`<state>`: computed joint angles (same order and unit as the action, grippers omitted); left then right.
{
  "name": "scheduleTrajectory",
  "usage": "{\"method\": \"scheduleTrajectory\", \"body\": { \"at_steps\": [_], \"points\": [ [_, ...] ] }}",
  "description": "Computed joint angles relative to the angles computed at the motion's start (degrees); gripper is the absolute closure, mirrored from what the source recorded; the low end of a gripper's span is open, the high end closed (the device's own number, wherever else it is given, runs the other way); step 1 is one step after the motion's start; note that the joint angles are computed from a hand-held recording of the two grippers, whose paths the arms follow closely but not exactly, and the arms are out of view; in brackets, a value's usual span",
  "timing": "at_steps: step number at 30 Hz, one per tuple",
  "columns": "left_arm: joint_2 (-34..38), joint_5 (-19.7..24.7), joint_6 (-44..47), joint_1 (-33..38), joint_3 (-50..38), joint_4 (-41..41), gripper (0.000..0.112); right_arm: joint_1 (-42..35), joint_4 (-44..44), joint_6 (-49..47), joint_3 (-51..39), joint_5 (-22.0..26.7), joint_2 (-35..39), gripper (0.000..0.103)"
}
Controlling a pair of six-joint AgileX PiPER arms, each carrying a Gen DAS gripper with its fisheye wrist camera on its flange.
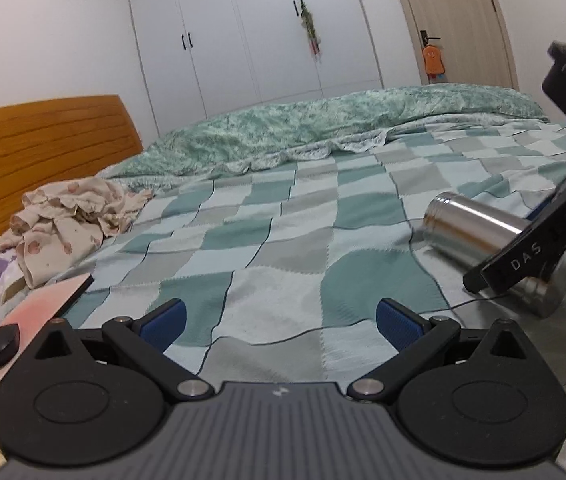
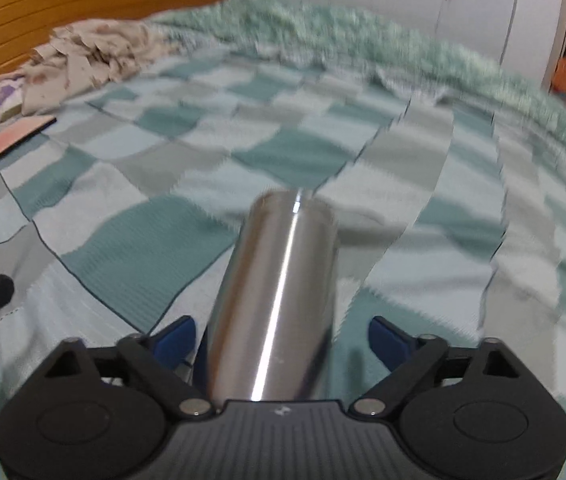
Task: Flip cup upright
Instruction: 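Move the right gripper to the lying silver tumbler and grasp it, then lift the silver tumbler with the right gripper and carry it aside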
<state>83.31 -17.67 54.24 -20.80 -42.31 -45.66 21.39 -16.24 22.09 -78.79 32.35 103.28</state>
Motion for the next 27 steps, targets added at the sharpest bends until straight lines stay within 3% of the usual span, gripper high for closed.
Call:
{"method": "scheduleTrajectory", "body": {
  "at_steps": [1, 2, 9, 12, 15, 20, 27],
  "points": [
    [0.1, 0.9, -1.4, 0.8, -0.2, 1.7, 0.009, -0.5, 2.8, -1.8, -0.3, 0.0, 0.5, 0.036],
    [0.1, 1.8, -3.2, 1.6, -0.2, 3.9, 0.009, -0.8, 4.3, -2.5, 0.1, -0.5, 0.4, 0.038],
    [-0.8, 3.1, -5.3, 2.1, 0.6, 5.4, 0.009, -2.2, 5.4, 0.1, 6.3, -6.3, -3.5, 0.039],
    [-2.0, 3.3, -1.3, 0.9, 1.1, 1.4, 0.009, -3.0, 7.8, -0.1, 8.8, -7.8, -5.6, 0.039],
    [-4.6, 3.9, 4.0, -0.2, 1.8, -4.7, 0.009, -3.3, 8.8, 0.5, 11.9, -9.4, -9.0, 0.039],
    [-10.8, 2.6, 17.8, -4.2, 4.4, -21.6, 0.009, -1.9, 4.7, 6.7, 20.2, -11.6, -18.9, 0.039],
    [-21.2, -4.3, 36.2, -15.1, 8.9, -45.9, 0.009, 3.3, -5.1, 23.7, 32.9, -7.1, -35.1, 0.039]
  ]
}}
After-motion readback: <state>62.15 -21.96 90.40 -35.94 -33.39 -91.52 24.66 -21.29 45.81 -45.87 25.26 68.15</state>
